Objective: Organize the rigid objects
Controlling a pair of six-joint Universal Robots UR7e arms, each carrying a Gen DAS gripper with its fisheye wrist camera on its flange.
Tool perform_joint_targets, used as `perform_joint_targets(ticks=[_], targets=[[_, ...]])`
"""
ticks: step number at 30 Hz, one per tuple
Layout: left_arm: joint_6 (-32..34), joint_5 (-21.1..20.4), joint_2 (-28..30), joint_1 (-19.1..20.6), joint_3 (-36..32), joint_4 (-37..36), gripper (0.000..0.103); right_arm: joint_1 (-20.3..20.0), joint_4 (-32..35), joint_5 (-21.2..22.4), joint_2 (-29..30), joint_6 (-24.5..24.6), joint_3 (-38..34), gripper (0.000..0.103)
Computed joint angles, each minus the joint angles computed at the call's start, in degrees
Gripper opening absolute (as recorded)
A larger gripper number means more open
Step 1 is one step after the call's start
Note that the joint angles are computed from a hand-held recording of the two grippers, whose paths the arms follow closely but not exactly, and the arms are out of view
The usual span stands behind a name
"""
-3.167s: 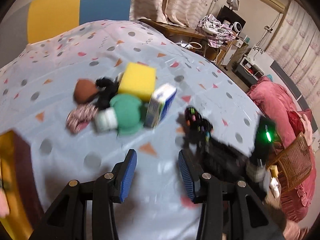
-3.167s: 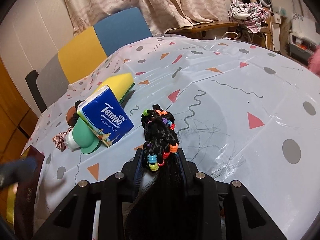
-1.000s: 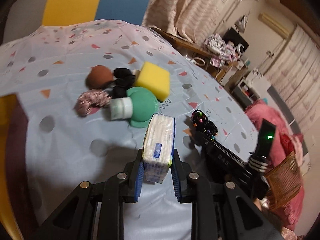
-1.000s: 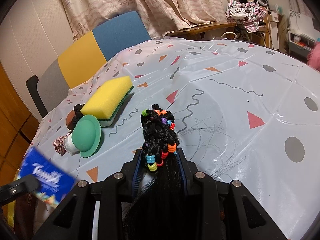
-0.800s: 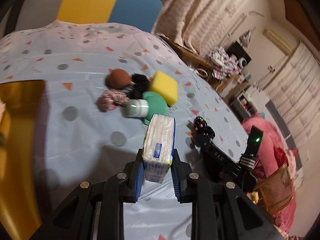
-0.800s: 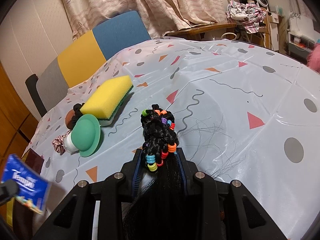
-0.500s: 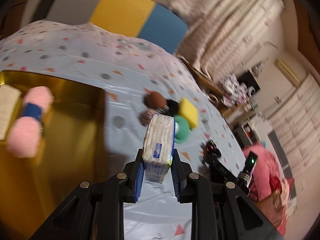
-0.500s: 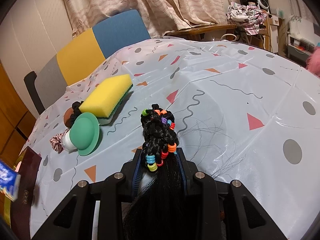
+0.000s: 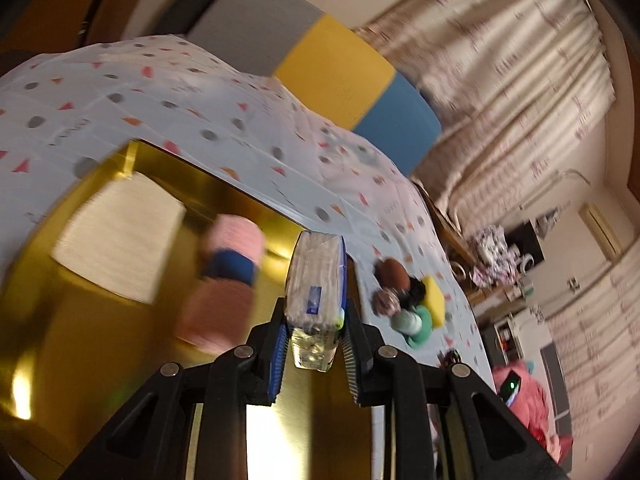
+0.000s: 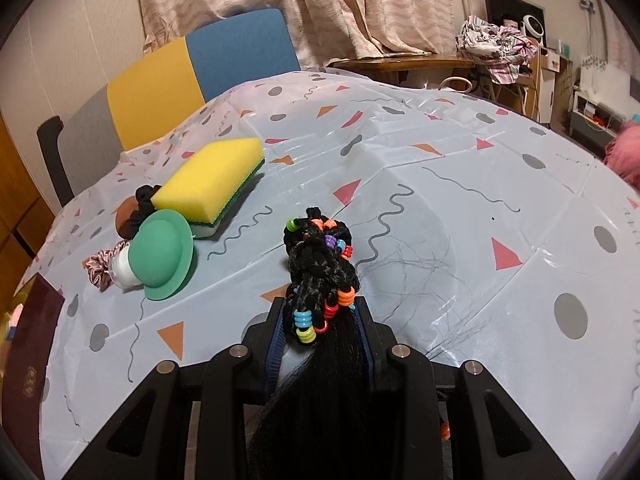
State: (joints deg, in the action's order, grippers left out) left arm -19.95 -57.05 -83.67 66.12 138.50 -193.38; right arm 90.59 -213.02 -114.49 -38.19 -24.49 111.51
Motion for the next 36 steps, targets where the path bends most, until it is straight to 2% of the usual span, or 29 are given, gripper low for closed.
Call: perform_joint_targets(ticks=[2, 7, 11, 13, 16, 17, 19, 21, 23, 26, 30, 36], targets=[[-0.16, -0.63, -1.74, 1.57, 0.0, -0.15, 0.024, 0.35, 0.53, -0.6, -0.23, 0.6, 0.08, 0.032], [-1.5, -1.12, -4.11, 4.88, -0.88, 0.86, 0.024, 1.03, 2.28, 1.75, -2.34, 7.38, 2.56, 0.032], [-1.53, -0.52, -3.67, 7.43, -4.23, 7.34, 0.024, 3.84, 2.57, 4.65, -3.43, 7.3, 4.9, 0.032], [-1.83, 1.52, -2.9, 7.87, -6.37, 12.26, 0.025, 5.72, 2.79, 6.56, -3.99, 6.83, 6.15, 0.032], [-1.12, 2.04, -1.6, 8.43, -8.82, 16.74, 0.039, 8.68, 3.65, 9.74, -4.46, 6.43, 7.44, 0.032], [-0.71, 1.9, -1.24, 8.34, -9.21, 16.8, 0.047, 9.58, 4.15, 10.74, -4.44, 6.38, 7.6, 0.032], [1.08, 0.64, -0.84, 7.97, -9.49, 15.38, 0.053, 11.42, 5.69, 12.53, -4.14, 6.32, 7.56, 0.032], [3.82, -0.7, -0.93, 7.0, -8.79, 12.07, 0.065, 13.18, 8.04, 14.33, -3.65, 6.58, 7.14, 0.032], [6.48, -1.04, -1.21, 5.8, -7.76, 8.79, 0.071, 14.57, 10.67, 15.63, -2.93, 7.04, 6.47, 0.032], [6.98, 2.67, -2.28, 3.68, -6.34, 7.88, 0.071, 16.14, 14.46, 17.95, -1.78, 8.23, 5.45, 0.032], [4.02, 8.22, -4.19, 1.53, -2.34, 5.47, 0.071, 18.04, 19.27, 19.75, 0.41, 9.64, 3.2, 0.032], [-2.92, 9.45, -8.47, 0.37, 4.29, 6.48, 0.07, 20.02, 26.68, 21.52, 4.12, 13.71, -2.14, 0.032]])
